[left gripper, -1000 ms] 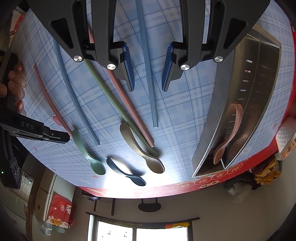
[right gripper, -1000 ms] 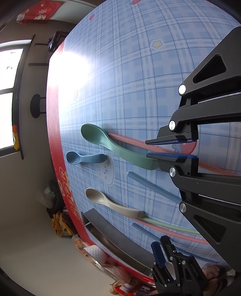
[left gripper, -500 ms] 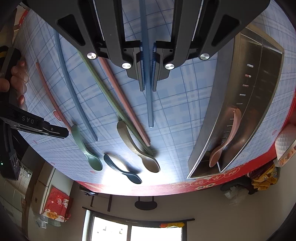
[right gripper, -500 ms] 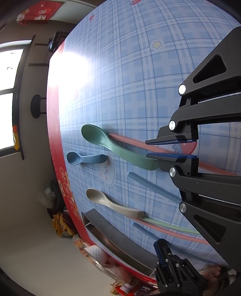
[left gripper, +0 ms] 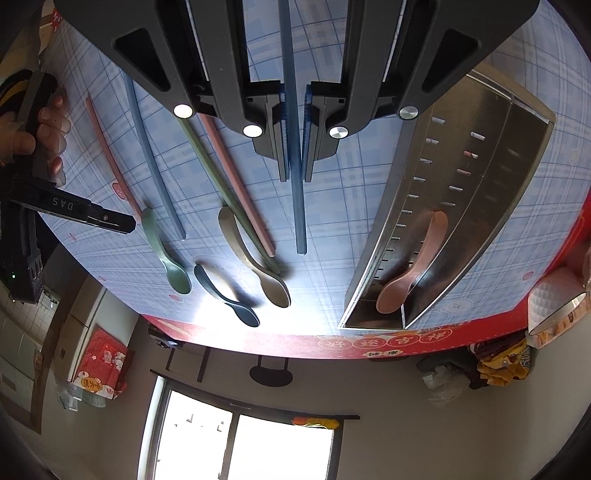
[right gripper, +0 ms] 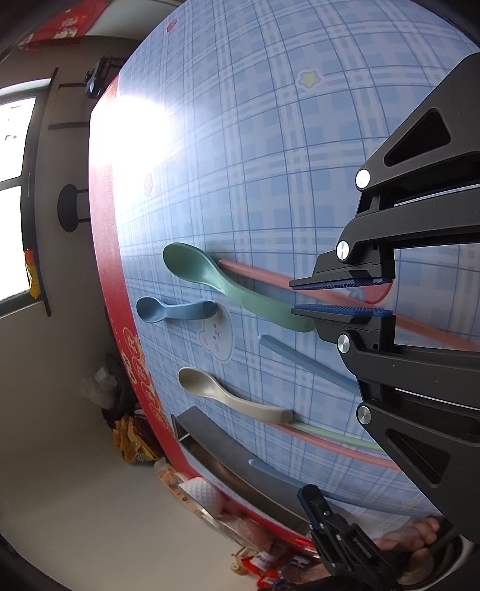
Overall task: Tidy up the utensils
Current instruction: 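Grasp the green spoon with the right tool while the left tool holds the blue chopstick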
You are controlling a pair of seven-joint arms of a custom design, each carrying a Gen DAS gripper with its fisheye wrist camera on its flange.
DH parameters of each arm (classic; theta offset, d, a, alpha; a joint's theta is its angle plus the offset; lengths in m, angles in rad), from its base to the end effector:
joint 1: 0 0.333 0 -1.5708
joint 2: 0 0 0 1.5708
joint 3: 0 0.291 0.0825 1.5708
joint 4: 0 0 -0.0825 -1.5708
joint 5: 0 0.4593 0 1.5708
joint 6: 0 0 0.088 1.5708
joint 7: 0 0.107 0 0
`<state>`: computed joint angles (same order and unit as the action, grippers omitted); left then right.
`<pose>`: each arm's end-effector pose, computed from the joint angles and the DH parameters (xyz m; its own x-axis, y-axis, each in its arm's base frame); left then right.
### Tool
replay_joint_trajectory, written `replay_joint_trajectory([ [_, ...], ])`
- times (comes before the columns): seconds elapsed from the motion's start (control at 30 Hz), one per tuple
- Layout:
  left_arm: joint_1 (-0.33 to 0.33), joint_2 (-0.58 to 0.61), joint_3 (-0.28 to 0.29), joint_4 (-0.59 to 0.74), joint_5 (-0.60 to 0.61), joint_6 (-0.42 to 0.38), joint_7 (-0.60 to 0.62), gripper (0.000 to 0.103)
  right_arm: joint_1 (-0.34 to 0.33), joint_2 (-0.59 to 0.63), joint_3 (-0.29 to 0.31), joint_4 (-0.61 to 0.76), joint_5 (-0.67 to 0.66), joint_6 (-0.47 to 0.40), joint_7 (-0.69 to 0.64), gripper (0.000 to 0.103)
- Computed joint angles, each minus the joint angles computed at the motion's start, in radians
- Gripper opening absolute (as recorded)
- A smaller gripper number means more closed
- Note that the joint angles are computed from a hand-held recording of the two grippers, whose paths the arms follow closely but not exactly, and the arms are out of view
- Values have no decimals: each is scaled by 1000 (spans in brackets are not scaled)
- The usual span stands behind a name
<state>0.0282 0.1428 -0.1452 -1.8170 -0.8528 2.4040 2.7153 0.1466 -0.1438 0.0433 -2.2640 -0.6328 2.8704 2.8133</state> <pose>0.7005 -0.0839 0.4559 -0.7022 -0.7008 0.1253 -0.5479 0.4197 -0.7236 0.5892 0.1474 0.4355 -0.3409 -0.8814 -0.3271 -0.5964 0.4717 -0.6495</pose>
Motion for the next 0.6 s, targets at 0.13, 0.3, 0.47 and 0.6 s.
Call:
replay_joint_trajectory([
  [0.13,5,2,1,4,-15,-6,-1,6,16,4,-33,-15,120,60,-70,10],
  [0.3,8,-2,1,0,-27,-11,12,6,-22,27,-27,7,92,121,1,24],
  [0.47,11,1,3,4,-29,-24,9,6,-10,87,-35,73,146,93,-56,23],
  [0.6,12,1,4,7,-29,-30,7,6,1,125,-36,111,199,57,-110,23],
])
